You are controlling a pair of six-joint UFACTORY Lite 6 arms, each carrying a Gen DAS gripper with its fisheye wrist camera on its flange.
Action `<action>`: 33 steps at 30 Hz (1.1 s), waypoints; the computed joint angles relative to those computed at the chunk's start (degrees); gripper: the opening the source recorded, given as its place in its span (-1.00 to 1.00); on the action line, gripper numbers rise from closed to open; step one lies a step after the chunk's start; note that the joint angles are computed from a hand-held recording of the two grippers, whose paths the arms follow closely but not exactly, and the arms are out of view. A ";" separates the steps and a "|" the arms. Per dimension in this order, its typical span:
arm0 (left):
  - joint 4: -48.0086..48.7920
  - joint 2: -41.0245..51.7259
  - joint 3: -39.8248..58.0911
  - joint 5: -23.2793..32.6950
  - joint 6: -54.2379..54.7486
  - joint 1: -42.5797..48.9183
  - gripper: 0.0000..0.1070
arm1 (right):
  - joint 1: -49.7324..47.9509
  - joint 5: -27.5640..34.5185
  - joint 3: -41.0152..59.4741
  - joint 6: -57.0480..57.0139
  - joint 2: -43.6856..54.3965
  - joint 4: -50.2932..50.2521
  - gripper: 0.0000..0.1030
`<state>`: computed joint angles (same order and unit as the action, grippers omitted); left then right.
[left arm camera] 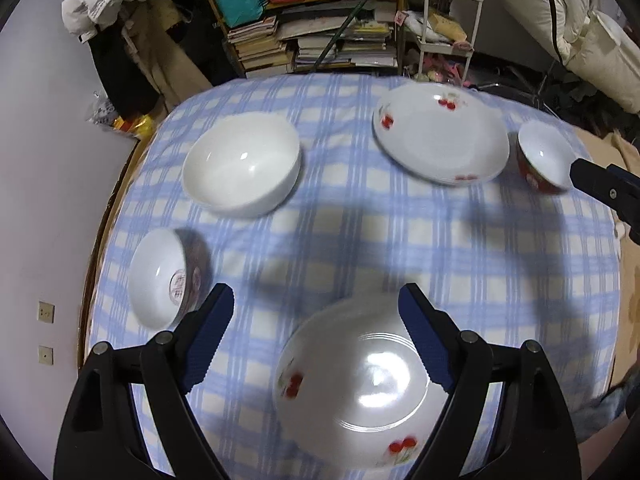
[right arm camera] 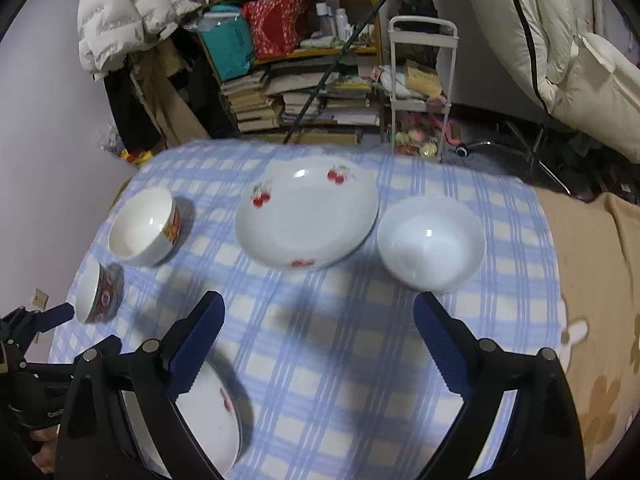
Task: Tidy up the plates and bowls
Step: 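Open both grippers to release the plates and pull back, then close both grippers on the rim of a cherry plate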
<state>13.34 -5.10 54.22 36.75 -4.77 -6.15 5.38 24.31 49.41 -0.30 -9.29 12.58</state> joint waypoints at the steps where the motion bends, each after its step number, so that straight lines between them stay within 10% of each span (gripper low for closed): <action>1: 0.21 1.74 1.61 -0.10 -1.16 -0.71 0.56 | -1.05 0.37 2.02 -2.54 1.94 1.43 0.93; 10: -2.21 17.02 16.51 -2.76 -6.18 -3.61 0.56 | -7.18 3.45 19.73 -20.93 18.19 14.28 0.93; 26: -10.52 49.26 50.14 3.74 -4.01 -3.35 0.55 | -9.77 15.72 62.62 -17.85 57.72 7.65 0.79; 33: -17.26 61.47 64.95 10.43 -0.51 -2.47 0.49 | -8.74 23.32 77.31 -14.77 71.06 3.51 0.25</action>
<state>-3.92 56.36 119.17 47.18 -5.28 -8.62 -3.36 47.62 126.72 -15.07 61.76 16.09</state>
